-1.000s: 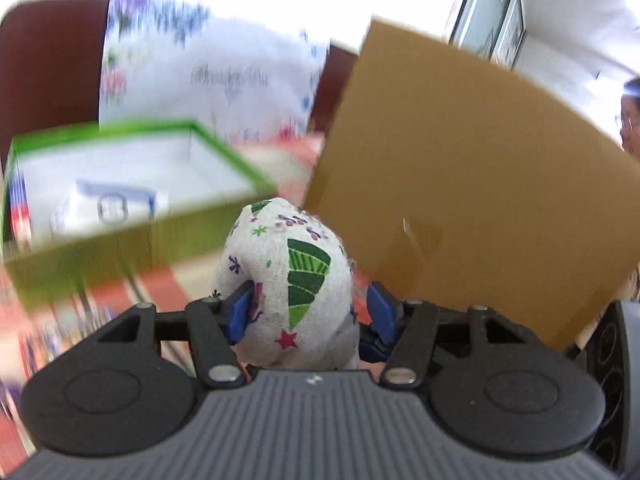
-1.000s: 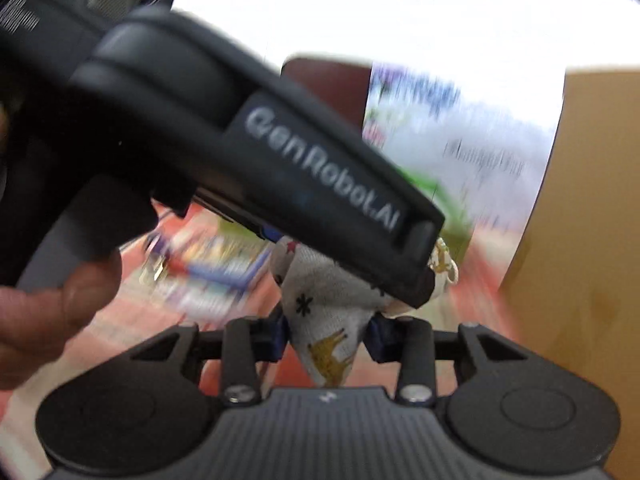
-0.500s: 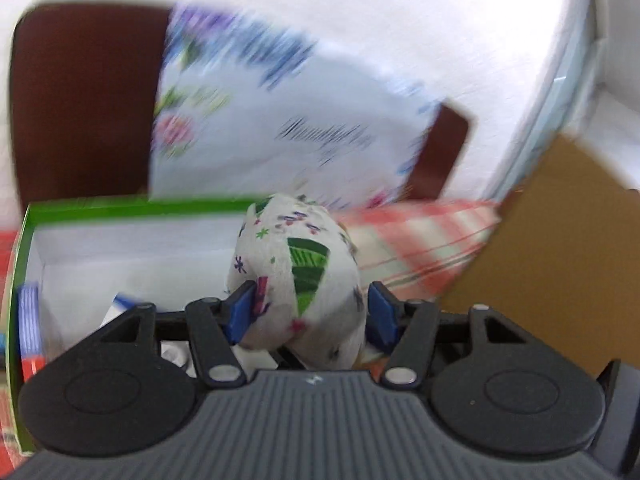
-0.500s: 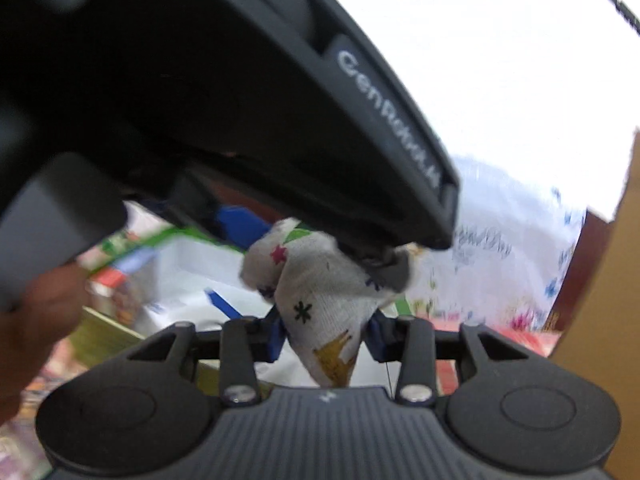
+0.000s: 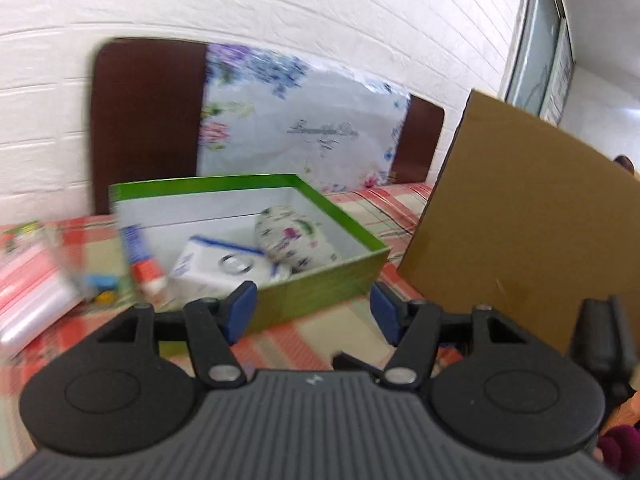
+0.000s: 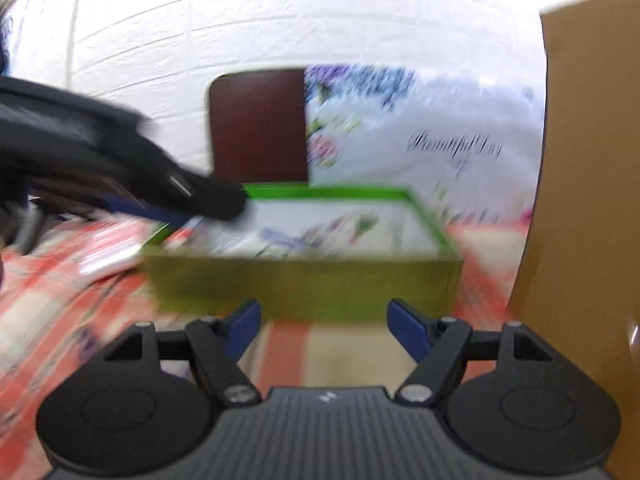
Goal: Organize objects
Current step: 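Grasp the blue card deck with the left tool, drop it into the green box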
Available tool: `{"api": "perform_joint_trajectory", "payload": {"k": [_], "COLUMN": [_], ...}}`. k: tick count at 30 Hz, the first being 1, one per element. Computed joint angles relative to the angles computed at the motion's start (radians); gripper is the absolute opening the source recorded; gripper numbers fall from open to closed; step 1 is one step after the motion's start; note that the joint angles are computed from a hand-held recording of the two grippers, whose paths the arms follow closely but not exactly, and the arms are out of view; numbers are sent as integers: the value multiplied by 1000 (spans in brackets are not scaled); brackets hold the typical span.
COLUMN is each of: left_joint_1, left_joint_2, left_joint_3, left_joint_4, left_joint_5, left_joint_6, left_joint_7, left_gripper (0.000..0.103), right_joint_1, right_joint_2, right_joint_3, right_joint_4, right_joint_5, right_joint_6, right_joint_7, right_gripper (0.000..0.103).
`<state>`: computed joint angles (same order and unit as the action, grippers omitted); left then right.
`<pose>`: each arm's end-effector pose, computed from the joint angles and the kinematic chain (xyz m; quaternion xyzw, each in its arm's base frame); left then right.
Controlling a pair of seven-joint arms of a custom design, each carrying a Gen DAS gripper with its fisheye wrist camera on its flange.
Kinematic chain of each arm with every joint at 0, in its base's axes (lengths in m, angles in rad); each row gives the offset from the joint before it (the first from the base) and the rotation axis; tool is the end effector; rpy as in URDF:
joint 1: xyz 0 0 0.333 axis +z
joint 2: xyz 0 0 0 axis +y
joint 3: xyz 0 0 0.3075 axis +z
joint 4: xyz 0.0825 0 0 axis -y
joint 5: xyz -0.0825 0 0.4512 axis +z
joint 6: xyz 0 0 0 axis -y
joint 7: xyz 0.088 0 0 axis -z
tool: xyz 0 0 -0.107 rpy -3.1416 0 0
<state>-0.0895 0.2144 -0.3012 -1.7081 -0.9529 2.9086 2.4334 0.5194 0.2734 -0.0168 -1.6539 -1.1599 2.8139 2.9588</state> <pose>0.6956 -0.2140 0.5315 -0.4744 0.7034 -0.4972 0.1814 0.6284 0.3979 0.4995 -0.6247 0.5783 -0.3216 0.4145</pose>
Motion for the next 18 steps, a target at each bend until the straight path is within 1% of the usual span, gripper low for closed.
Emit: {"api": "perform_joint_trajectory", "payload": {"k": [1, 2, 4, 5, 6, 8, 10, 11, 12, 14, 18], "left_joint_1": [6, 3, -14, -14, -8, 5, 16, 20, 25, 27, 41], "left_joint_2": [-35, -66, -113, -128, -137, -148, -147, -140, -129, -96, -45], "left_joint_3": [5, 21, 71, 87, 97, 112, 117, 117, 117, 117, 110], "left_joint_4": [-48, -93, -173, -198, -213, -225, -221, -209, -193, -158, -110], "left_joint_5": [-9, 7, 121, 155, 160, 146, 111, 89, 68, 86, 125], "left_joint_6": [19, 38, 59, 52, 35, -4, -31, -46, -65, -89, -138], "left_joint_7": [-4, -35, -188, -252, -288, -337, -335, -327, -315, -340, -365], "left_gripper": [66, 66, 65, 65, 64, 64, 64, 64, 64, 64, 66], "right_joint_1": [-11, -11, -14, -34, -19, -6, -5, -14, -17, -16, 4], "right_joint_2": [-7, 3, 12, 29, 73, 118, 184, 219, 247, 273, 263], "right_joint_3": [19, 37, 52, 77, 67, 75, 90, 104, 113, 114, 86], "right_joint_4": [-19, -14, -21, -5, 47, 110, 198, 242, 280, 315, 293], "right_joint_5": [54, 99, 159, 179, 234, 283, 357, 410, 456, 526, 591], "right_joint_6": [17, 20, 55, 63, 68, 33, -10, -29, -47, -63, -54], "right_joint_7": [-48, -94, -186, -236, -319, -422, -533, -584, -617, -642, -688], "right_gripper": [72, 72, 72, 72, 72, 74, 84, 85, 85, 85, 85]}}
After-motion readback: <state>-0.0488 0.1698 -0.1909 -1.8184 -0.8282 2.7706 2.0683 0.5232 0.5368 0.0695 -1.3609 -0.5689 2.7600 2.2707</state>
